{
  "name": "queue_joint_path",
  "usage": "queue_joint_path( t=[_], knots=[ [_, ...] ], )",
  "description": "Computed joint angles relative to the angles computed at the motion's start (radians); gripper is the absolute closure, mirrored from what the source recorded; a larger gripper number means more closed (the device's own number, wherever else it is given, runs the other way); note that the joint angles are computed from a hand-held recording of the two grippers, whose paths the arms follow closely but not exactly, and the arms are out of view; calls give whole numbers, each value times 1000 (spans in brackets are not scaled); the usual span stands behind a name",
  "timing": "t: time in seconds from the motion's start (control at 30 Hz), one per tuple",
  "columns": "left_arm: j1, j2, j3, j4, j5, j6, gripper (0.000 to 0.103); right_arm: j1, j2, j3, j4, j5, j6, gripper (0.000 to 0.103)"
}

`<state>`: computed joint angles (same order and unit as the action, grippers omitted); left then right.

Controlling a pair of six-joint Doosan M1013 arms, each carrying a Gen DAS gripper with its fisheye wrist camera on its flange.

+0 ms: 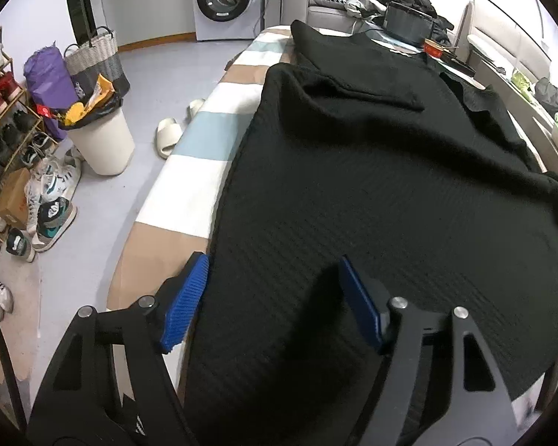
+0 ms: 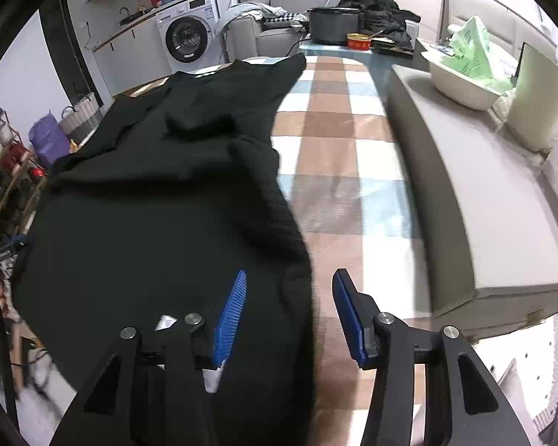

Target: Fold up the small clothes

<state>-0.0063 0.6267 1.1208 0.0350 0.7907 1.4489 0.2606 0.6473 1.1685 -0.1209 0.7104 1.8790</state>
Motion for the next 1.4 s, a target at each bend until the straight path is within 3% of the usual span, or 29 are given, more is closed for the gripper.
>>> queue_joint_path(
  t=[0.2, 0.37, 0.4, 0.43, 0.5, 0.53, 0.7, 0.77, 0.87, 0.97, 1.1, 1.23, 1.4],
  knots=[
    [0, 4, 6, 7, -44, -6, 34, -10, 16, 0, 11, -2, -18, 54],
    [-3, 18, -18, 25, -20, -29, 32, -20, 46, -38, 76, -10, -75, 54],
    [-6, 19, -21, 48, -14, -49, 28, -19, 51, -45, 71, -13, -68, 59],
    [-9, 23, -27, 70, -5, -67, 25, -18, 57, -55, 63, -13, -55, 71],
    [-10, 21, -26, 76, -1, -70, 25, -23, 66, -72, 112, -3, -99, 90],
    [-10, 23, -29, 76, 2, -70, 25, -25, 70, -81, 133, 12, -116, 93],
    [-11, 23, -31, 78, 6, -71, 25, -51, 75, -116, 342, 148, -240, 97],
    [-10, 23, -29, 67, 4, -65, 25, -47, 69, -113, 338, 174, -254, 97],
    [-8, 22, -30, 54, 8, -53, 25, -19, 62, -110, 160, 177, -159, 89],
    [-4, 15, -26, 24, -6, -35, 25, -18, 50, -99, 137, 153, -117, 78],
    [5, 11, -39, -29, -32, -10, 25, -18, 31, -87, 135, 42, -77, 54],
    [9, 29, -94, -24, -58, -37, 25, -14, 49, -133, 119, -37, -14, 42],
    [23, 87, -228, -115, -27, -10, 22, -11, 102, -243, 105, -42, 58, 34]
  ],
)
